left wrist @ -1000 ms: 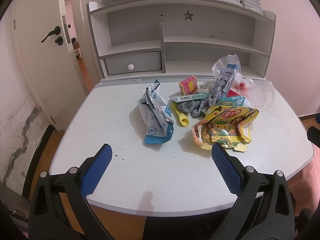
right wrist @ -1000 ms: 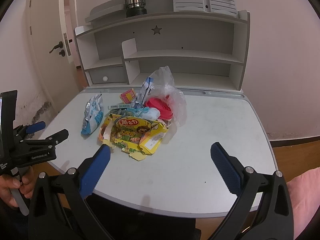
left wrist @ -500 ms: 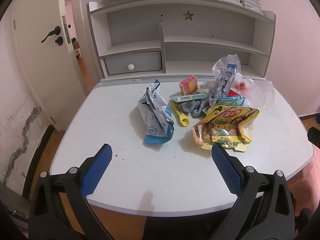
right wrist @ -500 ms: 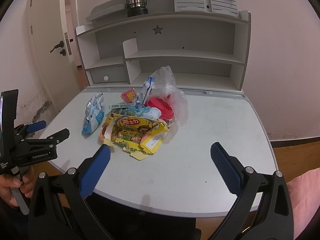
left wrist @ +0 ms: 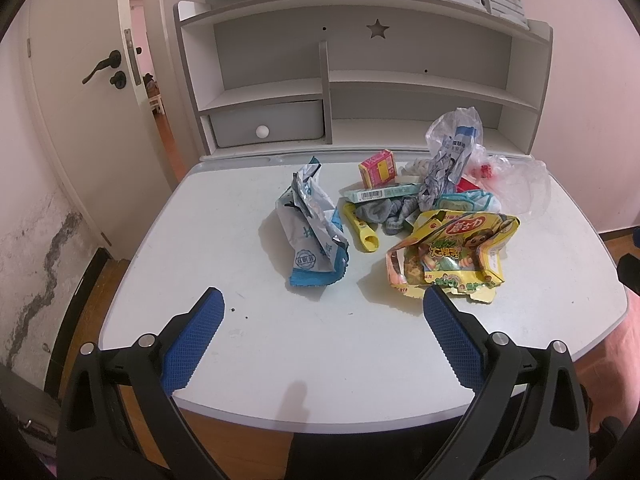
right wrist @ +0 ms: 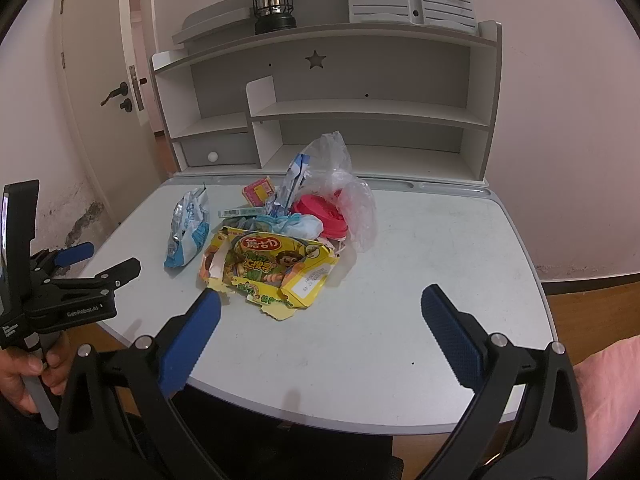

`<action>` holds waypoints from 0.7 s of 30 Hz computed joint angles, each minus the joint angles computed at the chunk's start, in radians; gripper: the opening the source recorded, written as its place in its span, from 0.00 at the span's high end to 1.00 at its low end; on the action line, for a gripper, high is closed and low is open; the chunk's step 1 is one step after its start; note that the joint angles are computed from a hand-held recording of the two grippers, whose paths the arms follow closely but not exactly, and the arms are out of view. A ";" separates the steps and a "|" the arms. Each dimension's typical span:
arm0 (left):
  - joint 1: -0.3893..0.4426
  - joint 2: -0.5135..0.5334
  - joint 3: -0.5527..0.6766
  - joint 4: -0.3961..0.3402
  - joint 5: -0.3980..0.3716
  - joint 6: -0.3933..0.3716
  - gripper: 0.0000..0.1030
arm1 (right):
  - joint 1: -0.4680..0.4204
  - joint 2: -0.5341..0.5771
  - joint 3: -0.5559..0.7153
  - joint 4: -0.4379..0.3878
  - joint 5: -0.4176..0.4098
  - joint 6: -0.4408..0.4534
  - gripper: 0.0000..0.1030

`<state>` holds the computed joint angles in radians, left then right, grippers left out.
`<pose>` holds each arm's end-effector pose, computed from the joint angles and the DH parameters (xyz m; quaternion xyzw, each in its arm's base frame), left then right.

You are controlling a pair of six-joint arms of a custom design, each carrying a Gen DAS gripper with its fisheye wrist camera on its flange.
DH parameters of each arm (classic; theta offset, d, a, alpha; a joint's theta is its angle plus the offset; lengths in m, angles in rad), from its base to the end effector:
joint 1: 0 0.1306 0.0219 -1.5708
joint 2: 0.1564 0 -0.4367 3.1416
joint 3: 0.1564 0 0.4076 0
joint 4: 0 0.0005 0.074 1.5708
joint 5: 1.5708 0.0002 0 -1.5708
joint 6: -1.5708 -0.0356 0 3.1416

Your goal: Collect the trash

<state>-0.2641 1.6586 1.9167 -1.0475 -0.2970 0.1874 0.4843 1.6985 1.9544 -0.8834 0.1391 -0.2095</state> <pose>0.5794 -0.1464 0.5815 -0.0212 0.9160 0.0490 0.3977 0.5574 0.2871 0.5887 -0.0904 0.8846 0.0959 0.4473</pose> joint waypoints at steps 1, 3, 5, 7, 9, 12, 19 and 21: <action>0.000 0.000 0.000 -0.001 0.000 0.000 0.06 | 0.000 0.000 0.000 0.000 0.000 0.000 0.06; 0.001 0.000 -0.001 0.001 0.002 0.000 0.06 | -0.001 0.001 0.002 -0.002 -0.001 0.002 0.06; 0.000 0.000 -0.001 0.000 0.001 -0.001 0.06 | -0.001 0.001 0.003 -0.002 -0.002 0.001 0.06; 0.001 0.000 -0.001 0.002 0.000 -0.001 0.06 | -0.001 0.001 0.002 -0.002 -0.003 0.005 0.06; 0.003 0.002 0.000 -0.003 0.002 0.001 0.06 | -0.004 0.003 0.001 -0.005 -0.005 0.004 0.06; 0.024 0.018 0.021 -0.017 0.024 0.012 0.06 | -0.011 0.010 0.004 -0.015 -0.008 0.001 0.06; 0.084 0.194 0.252 -0.147 0.127 0.047 0.06 | -0.045 0.042 0.015 -0.050 -0.030 -0.021 0.06; 0.100 0.261 0.345 -0.191 0.179 0.072 0.06 | -0.057 0.052 0.020 -0.057 -0.038 -0.026 0.06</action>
